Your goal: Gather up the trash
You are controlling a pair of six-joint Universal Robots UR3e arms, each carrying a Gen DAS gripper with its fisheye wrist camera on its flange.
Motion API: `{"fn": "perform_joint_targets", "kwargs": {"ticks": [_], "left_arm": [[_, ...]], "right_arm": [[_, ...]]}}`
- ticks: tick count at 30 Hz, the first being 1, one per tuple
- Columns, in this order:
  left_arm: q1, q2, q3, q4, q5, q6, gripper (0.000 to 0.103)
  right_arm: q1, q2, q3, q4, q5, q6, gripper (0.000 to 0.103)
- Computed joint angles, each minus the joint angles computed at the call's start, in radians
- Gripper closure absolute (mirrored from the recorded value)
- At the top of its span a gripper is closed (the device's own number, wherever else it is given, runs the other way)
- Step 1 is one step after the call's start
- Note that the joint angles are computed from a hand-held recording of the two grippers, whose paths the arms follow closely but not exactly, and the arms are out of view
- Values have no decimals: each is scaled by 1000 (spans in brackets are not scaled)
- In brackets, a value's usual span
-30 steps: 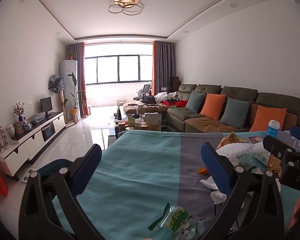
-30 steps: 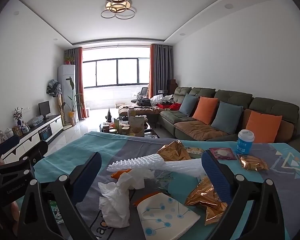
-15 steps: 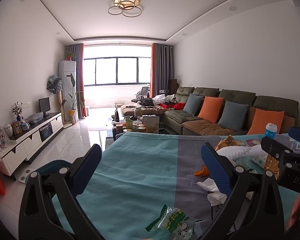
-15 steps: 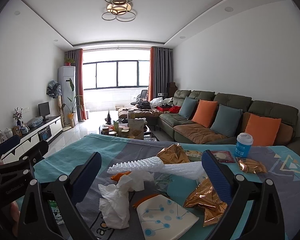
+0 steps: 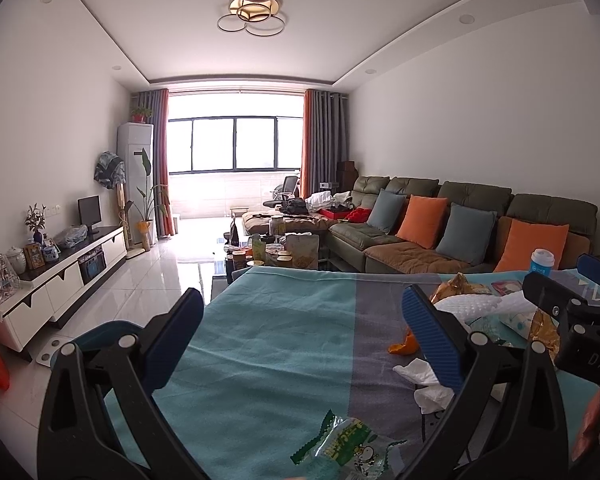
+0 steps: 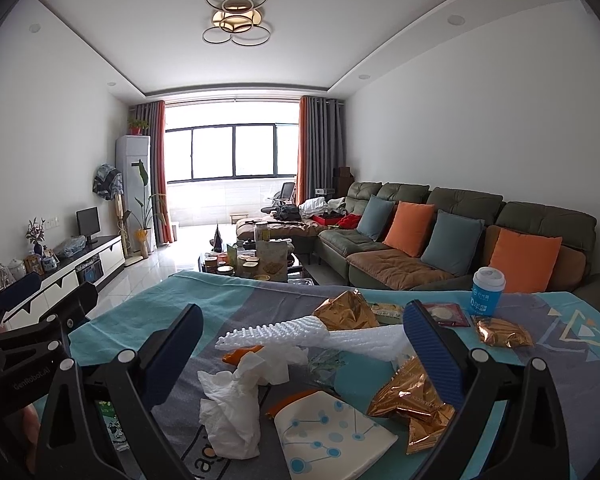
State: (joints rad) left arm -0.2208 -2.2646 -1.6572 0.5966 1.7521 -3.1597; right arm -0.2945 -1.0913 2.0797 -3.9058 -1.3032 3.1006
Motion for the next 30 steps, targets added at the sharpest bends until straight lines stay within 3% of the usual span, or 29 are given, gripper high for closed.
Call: {"fn": "perform_joint_targets", "kwargs": {"ticks": [30], "left_arm": [[-6, -6, 9, -3, 13, 1, 5]], "right_arm": [[10, 26, -20, -7, 1, 12, 6]]}}
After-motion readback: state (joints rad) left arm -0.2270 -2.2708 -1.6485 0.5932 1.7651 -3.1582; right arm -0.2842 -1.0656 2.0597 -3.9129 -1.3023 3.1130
